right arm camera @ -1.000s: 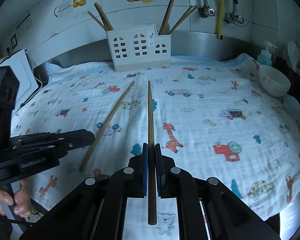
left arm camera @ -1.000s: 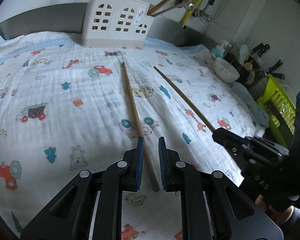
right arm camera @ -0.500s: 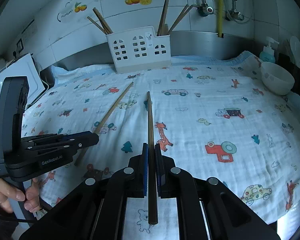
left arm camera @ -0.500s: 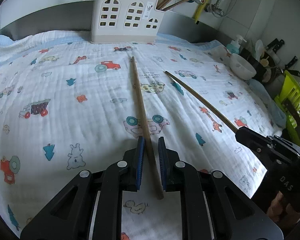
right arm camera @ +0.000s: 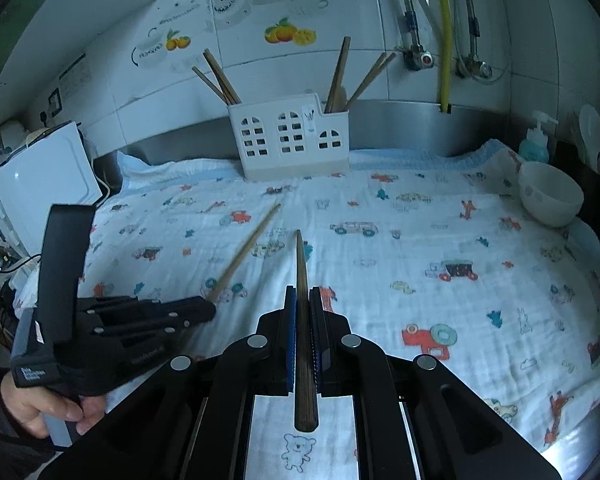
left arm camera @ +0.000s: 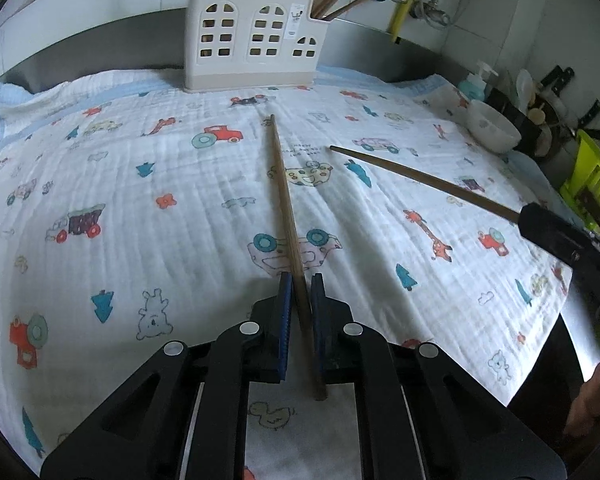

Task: Organize utensils
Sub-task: 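Lift both held chopsticks and lower them into the holder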

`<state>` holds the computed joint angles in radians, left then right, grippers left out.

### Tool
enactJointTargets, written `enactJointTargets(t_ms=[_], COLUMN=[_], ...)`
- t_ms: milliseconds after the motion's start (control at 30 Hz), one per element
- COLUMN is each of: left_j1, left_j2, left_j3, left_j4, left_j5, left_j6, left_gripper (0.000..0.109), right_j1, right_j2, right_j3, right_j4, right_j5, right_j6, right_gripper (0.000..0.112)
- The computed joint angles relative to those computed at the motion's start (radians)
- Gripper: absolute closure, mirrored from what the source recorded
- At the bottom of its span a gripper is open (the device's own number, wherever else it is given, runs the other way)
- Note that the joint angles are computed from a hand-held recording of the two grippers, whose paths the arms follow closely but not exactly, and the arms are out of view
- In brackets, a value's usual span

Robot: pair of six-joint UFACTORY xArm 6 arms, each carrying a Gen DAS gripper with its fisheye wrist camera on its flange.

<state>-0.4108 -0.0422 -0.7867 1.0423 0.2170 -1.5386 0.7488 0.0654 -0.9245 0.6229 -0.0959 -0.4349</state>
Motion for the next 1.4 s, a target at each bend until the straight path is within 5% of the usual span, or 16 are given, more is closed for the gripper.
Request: enactJointTargets(t_ms=[233,800,900,1100,1400], left_j1=[0.016,0.060,0.068,0.098,0.144], left_j2=[-0.028,-0.133,-0.125,-0.134,-0.095], left_j3=[0.011,-0.063,-0.086,-0.114,-0.199], left_j4=[-0.019,0.410,0.407,0.216,-0.308], left_j5=[-0.024,-0.028,-0.035,-0.057,-0.084], left_j6=[0.029,-0.292,-0.276,-0.035,0.550], left_gripper=[0.103,0.104,0.104,0.104,0.104], right_j1=[0.003,0.013,0.006,-0.047,-0.118], right_j2=[-0.008,-0.008,0.002,0.062,0.274], right_j3=[-0.023,-0.137,-0.176,-0.324,-0.748], right_j4=[0.094,0.275,0.295,0.164,-0.221], right_j5=[0.014,0.022,0.048,0.176,0.359], right_j6=[-0.108,-0.327,-0.358,-0.293,-0.040], right_gripper=[0.106,0.106,0.106,0.106,0.106])
